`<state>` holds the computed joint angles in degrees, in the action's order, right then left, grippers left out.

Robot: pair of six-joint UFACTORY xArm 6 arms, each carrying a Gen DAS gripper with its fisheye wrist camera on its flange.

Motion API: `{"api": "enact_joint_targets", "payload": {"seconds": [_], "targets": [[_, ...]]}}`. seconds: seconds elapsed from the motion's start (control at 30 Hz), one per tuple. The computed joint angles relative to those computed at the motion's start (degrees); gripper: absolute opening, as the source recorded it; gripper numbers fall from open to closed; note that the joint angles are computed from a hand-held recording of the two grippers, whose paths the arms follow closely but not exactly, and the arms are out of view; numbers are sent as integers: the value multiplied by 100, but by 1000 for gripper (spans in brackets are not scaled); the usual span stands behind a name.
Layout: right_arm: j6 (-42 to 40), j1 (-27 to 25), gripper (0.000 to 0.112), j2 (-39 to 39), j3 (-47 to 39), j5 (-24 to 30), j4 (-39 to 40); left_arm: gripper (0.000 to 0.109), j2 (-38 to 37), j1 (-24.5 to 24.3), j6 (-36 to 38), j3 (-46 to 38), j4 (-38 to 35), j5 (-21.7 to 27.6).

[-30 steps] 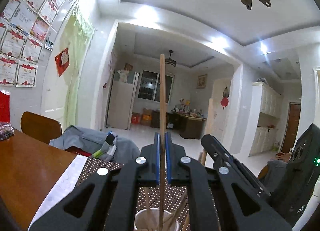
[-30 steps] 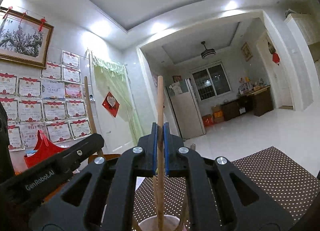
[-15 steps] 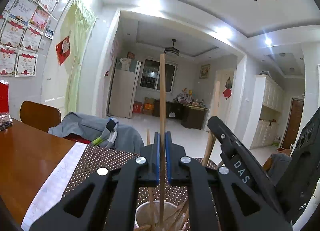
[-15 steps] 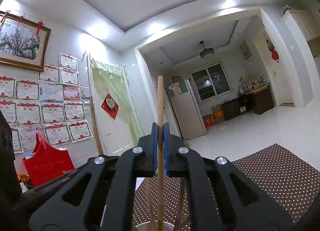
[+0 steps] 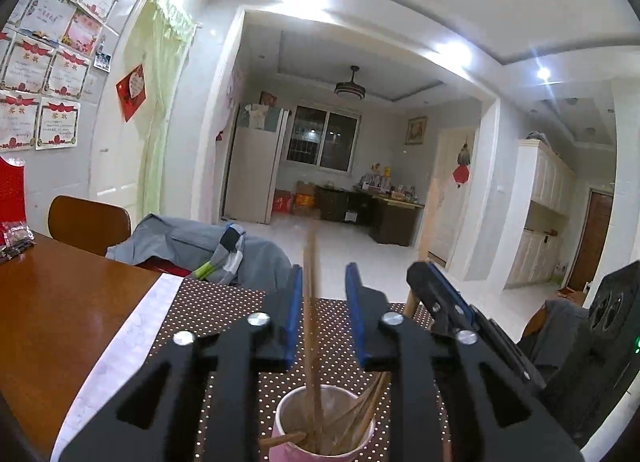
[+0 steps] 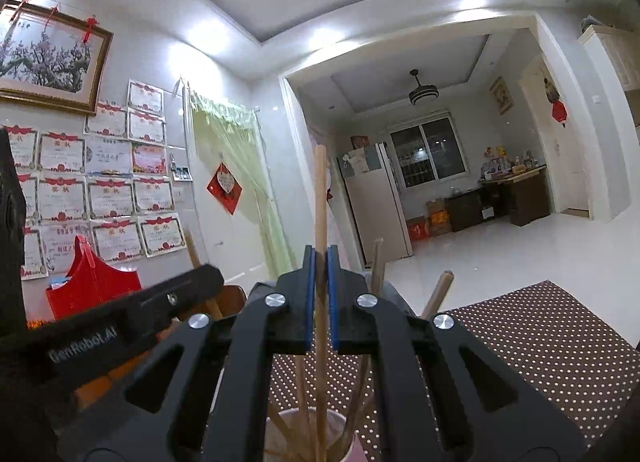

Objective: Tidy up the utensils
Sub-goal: 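Open the left gripper to drop its stick into the pink cup while the right gripper drops its stick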

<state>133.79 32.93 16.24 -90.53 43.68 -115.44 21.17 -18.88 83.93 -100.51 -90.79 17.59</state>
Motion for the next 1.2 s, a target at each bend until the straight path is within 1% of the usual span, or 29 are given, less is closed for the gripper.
{"api": "enact_joint_targets", "payload": {"seconds": [0.1, 0.2, 0.37, 0.43, 0.5, 0.57, 0.6, 0.67, 0.8, 1.0, 1.07, 1.13, 1.17, 1.2], "targets": [[-150, 25, 7, -38, 34, -22, 207, 22, -91, 9, -111, 100, 161, -34], [-339, 74, 7, -50, 56, -1, 413, 22, -178, 14, -434, 223, 559, -68], [-836, 177, 7, -59, 39, 113, 969, 23, -394, -59, -383, 528, 740, -348], [-1036, 219, 7, -76, 17, 166, 1207, 23, -513, -55, -369, 672, 754, -339], [-1204, 292, 7, -139, 43, 261, 1405, 25, -661, -46, -302, 828, 709, -353], [-1350, 367, 8, -212, 92, 363, 1555, 33, -813, -44, -102, 969, 503, -439], [-1431, 413, 8, -249, 111, 433, 1622, 34, -906, -33, 71, 1051, 319, -498], [-1588, 492, 12, -329, 158, 496, 1749, 38, -1048, 16, 153, 1195, 223, -488], [-1839, 694, 27, -467, 254, 713, 1965, 39, -1334, 104, -19, 1538, 418, -489], [-2161, 1073, 27, -716, 455, 1079, 2308, 40, -1907, 295, -245, 2179, 683, -297], [-2233, 1221, 27, -805, 539, 1216, 2400, 42, -2099, 375, -246, 2404, 746, -164], [-2352, 1364, 29, -867, 603, 1359, 2525, 46, -2303, 460, -324, 2641, 899, 9], [-2428, 1440, 32, -896, 630, 1411, 2651, 48, -2414, 521, -423, 2778, 1050, 141], [-2465, 1496, 37, -936, 675, 1436, 2755, 48, -2507, 580, -591, 2900, 1251, 270]]}}
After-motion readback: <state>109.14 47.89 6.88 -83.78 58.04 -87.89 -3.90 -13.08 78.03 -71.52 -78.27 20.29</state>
